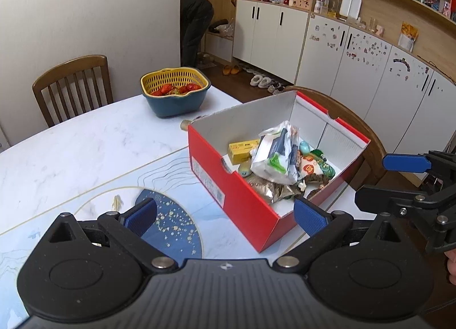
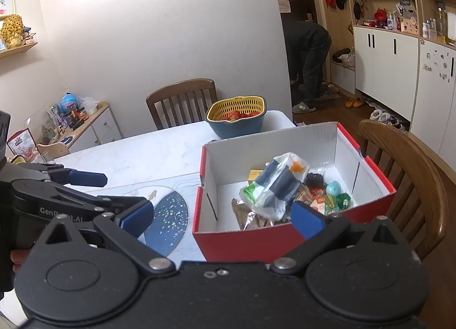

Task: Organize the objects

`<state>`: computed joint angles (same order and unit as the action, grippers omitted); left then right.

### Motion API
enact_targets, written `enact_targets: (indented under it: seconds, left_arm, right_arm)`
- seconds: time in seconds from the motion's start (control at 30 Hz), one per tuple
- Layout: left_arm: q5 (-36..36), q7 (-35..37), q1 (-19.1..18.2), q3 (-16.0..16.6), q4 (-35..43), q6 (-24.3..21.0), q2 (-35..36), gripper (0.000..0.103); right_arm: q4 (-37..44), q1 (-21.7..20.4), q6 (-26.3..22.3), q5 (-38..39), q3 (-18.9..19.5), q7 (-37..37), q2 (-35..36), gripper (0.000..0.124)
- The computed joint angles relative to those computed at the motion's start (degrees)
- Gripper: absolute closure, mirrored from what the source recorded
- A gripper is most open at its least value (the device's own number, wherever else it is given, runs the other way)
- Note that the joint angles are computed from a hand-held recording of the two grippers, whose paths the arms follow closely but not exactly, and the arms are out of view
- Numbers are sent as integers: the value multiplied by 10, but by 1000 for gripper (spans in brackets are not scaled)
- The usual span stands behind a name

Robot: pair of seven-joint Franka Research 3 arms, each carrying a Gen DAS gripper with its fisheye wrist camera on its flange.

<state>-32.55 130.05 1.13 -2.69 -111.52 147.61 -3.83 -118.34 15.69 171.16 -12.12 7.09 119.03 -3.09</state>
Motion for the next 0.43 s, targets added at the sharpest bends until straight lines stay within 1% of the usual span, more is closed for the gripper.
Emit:
enact_targets:
  seconds: [0.17,0.43]
  left_arm:
    - [-11,19,3,5,-5,-10,-5,0]
    - [-26,41,10,14,-10,-13,-8,0]
  right_arm:
    - [-1,-3,-8,-31,6,37,-3,22]
    - [8,4,-18,-51,8,62,3,22]
